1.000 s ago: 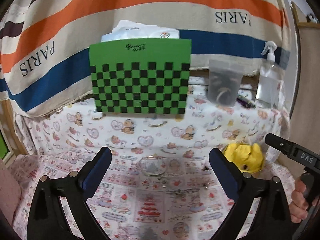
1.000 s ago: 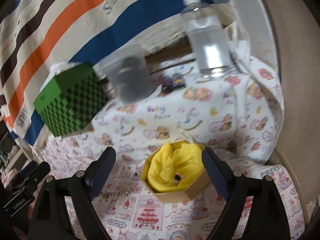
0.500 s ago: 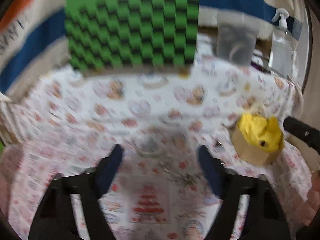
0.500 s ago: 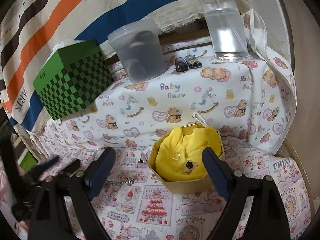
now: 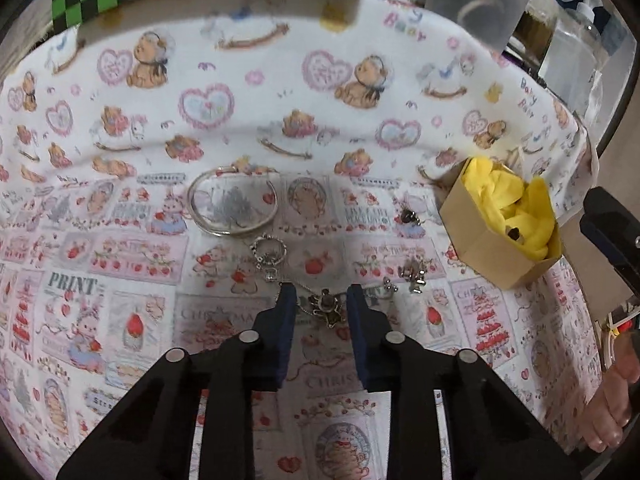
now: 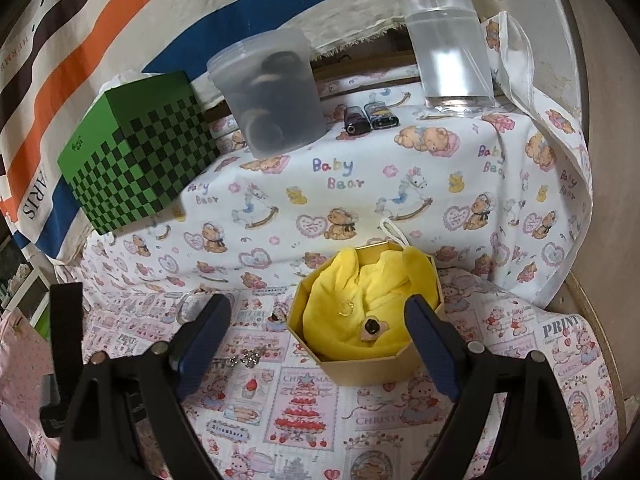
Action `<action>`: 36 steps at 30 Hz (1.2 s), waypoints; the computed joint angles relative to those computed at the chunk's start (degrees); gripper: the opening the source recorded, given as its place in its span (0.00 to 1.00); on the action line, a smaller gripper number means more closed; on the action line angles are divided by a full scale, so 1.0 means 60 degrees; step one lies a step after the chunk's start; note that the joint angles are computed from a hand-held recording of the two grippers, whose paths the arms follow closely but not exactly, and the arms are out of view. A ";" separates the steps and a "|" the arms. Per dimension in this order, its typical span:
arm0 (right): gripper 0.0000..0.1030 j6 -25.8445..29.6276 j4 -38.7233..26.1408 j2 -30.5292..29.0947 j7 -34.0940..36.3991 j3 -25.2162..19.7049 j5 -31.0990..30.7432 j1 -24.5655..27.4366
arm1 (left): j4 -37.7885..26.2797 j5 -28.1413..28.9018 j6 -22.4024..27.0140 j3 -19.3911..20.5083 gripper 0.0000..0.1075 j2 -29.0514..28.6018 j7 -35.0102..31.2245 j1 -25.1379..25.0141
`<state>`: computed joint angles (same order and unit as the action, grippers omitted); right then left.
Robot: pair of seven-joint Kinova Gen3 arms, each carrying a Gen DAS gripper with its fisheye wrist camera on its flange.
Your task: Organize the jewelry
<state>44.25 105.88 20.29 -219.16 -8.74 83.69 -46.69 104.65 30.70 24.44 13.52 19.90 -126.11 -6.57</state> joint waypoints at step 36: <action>0.26 -0.0038 -0.4182 0.2229 0.7404 -0.0635 -0.5781 0.0823 | 0.1190 0.6767 -0.0875 -0.1015 0.08 -0.1300 -0.5619 -0.1412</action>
